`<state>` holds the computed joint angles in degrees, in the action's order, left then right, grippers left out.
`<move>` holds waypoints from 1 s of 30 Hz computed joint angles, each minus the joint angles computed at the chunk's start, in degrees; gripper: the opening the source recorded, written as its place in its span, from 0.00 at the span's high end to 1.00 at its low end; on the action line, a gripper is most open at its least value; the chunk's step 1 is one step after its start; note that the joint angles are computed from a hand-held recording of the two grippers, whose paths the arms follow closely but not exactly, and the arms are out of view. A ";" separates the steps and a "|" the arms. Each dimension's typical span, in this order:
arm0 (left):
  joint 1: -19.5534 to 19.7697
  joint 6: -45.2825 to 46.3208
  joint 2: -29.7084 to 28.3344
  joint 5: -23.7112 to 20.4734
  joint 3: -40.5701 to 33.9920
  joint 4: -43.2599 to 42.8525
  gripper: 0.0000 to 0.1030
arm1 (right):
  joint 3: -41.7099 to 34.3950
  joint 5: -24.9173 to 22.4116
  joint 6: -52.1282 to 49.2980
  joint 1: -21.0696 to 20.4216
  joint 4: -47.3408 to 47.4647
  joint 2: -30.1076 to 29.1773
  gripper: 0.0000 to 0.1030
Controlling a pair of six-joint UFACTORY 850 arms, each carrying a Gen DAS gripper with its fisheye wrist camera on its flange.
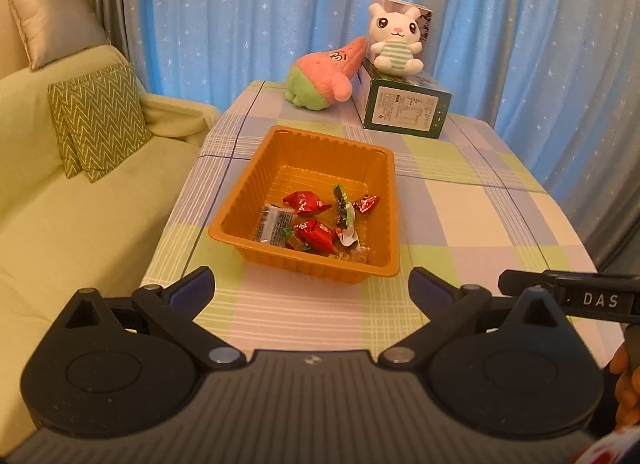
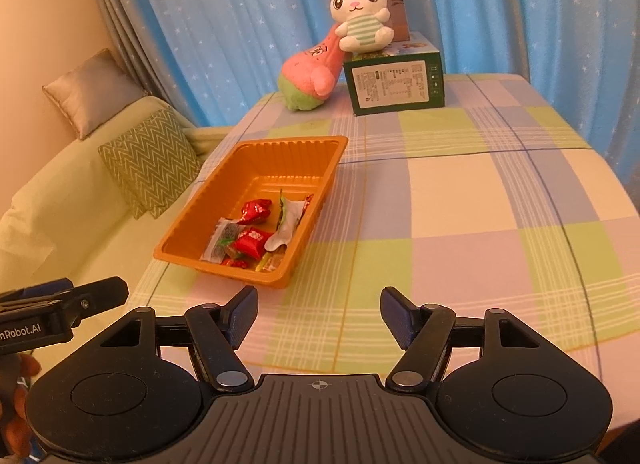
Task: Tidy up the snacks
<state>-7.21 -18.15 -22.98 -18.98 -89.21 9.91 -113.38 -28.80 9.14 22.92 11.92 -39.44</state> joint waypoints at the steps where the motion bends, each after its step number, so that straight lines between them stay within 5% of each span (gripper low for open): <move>1: -0.33 -1.57 0.32 -0.32 0.25 1.84 0.01 | 0.94 0.36 0.14 0.05 -0.26 0.74 0.32; 7: -2.32 -11.74 2.64 -1.35 2.91 12.88 0.01 | 6.32 2.08 0.34 0.42 -0.70 4.97 0.29; 30: -5.57 -18.58 8.85 -1.57 9.13 21.43 0.00 | 18.00 6.15 4.84 1.66 -7.43 14.74 0.28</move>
